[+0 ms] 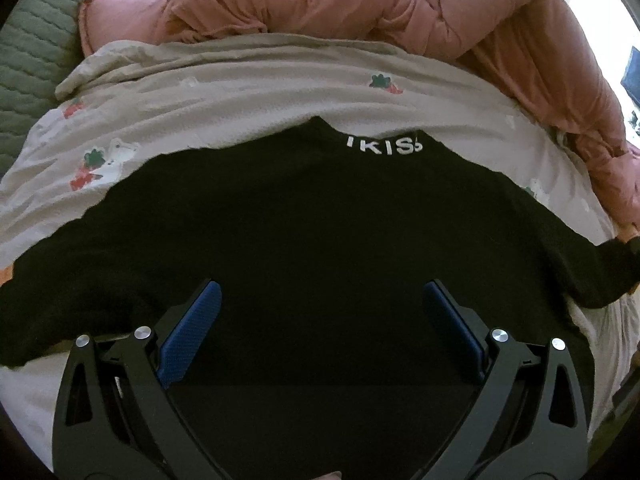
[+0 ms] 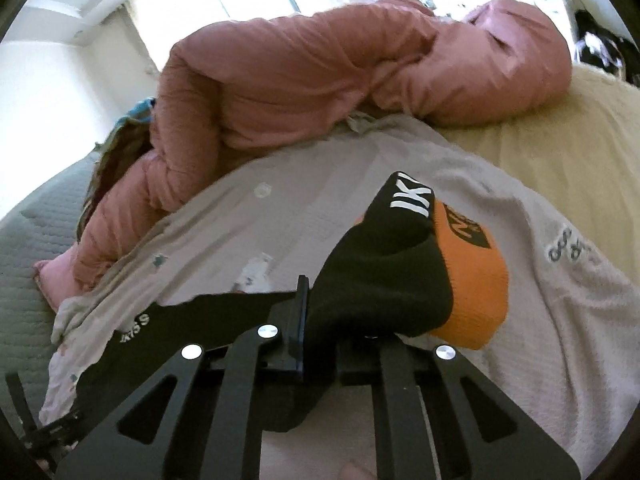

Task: Fold small clothes
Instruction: 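Lift the sleeve with the right tool and carry it across the shirt body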

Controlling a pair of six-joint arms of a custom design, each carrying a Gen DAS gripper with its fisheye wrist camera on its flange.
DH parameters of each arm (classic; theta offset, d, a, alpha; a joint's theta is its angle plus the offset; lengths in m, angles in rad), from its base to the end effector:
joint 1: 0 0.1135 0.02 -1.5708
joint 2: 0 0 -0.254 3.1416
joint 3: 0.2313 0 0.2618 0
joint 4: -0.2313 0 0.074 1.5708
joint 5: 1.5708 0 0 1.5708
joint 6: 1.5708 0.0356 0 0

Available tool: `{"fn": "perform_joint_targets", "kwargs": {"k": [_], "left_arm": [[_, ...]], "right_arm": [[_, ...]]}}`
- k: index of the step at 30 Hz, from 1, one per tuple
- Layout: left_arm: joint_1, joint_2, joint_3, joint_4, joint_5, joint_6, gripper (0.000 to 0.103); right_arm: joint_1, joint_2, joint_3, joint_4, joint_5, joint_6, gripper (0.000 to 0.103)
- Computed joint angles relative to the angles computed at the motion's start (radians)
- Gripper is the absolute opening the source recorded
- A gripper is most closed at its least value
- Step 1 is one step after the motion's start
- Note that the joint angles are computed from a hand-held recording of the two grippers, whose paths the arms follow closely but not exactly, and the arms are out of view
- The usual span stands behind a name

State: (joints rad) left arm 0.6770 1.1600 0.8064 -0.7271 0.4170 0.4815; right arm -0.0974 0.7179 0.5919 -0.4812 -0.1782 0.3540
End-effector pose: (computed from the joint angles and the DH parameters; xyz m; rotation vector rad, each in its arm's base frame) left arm 0.1872 0.1319 0.2204 -0.1127 2.5097 -0.1008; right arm 0.1784 -0.0111 0.2459 0.3895 2.1521 0.3397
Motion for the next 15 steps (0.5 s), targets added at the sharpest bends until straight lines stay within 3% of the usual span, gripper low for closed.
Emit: {"fn": "perform_joint_targets", "kwargs": {"k": [7, 15], "left_arm": [[0.076, 0.015, 0.037, -0.016, 0.045, 0.032, 0.095], [0.167, 0.062, 0.097, -0.028, 0.090, 0.065, 0.095]], "right_arm": [[0.244, -0.021, 0.076, -0.021, 0.154, 0.029, 0.009], [0.642, 0.119, 0.180, 0.026, 0.405, 0.050, 0.008]]}}
